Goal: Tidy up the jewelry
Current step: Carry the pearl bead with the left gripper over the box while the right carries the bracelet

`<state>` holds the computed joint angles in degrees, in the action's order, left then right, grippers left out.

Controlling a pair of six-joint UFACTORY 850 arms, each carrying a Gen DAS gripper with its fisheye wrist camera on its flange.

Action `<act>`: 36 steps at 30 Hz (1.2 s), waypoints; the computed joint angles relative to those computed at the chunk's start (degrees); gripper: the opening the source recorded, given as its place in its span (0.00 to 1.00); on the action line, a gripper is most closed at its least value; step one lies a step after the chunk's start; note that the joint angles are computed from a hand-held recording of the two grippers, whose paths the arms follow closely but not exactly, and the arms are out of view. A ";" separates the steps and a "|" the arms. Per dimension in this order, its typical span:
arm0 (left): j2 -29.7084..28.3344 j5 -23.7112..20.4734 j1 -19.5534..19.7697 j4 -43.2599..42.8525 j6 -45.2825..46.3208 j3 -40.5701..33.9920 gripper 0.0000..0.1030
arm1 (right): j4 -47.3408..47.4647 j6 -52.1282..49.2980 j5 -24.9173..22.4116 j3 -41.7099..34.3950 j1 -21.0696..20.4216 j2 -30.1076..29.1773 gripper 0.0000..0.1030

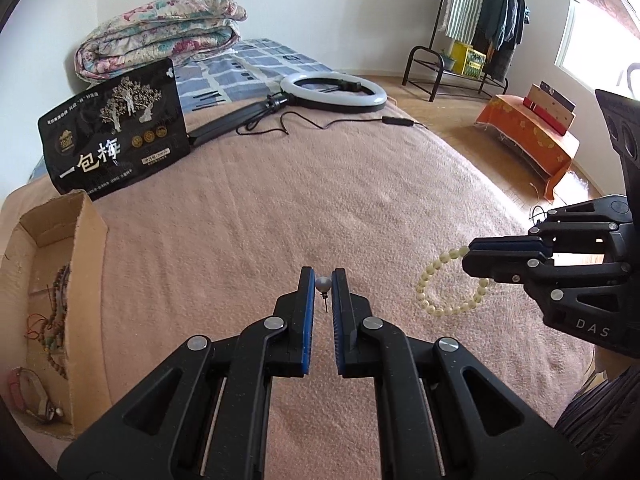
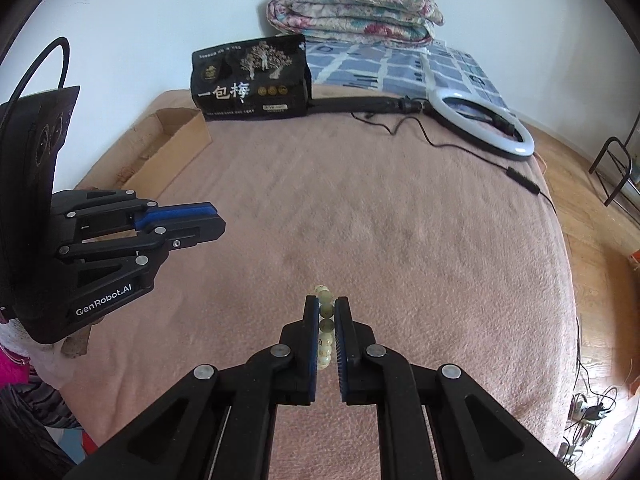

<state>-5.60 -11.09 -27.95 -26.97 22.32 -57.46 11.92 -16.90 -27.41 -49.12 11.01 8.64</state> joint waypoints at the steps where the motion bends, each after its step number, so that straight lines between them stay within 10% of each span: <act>1: 0.37 -0.01 0.10 -0.16 0.23 0.15 0.06 | -0.31 0.28 0.12 -0.07 0.28 0.14 0.05; 36: 11.57 0.16 10.94 -7.52 9.18 5.51 0.06 | -3.08 7.66 2.01 -9.20 11.96 -4.51 0.05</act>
<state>5.98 -10.93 -17.01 -34.49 31.50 -51.94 8.84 -9.24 -25.40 -58.32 22.98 4.13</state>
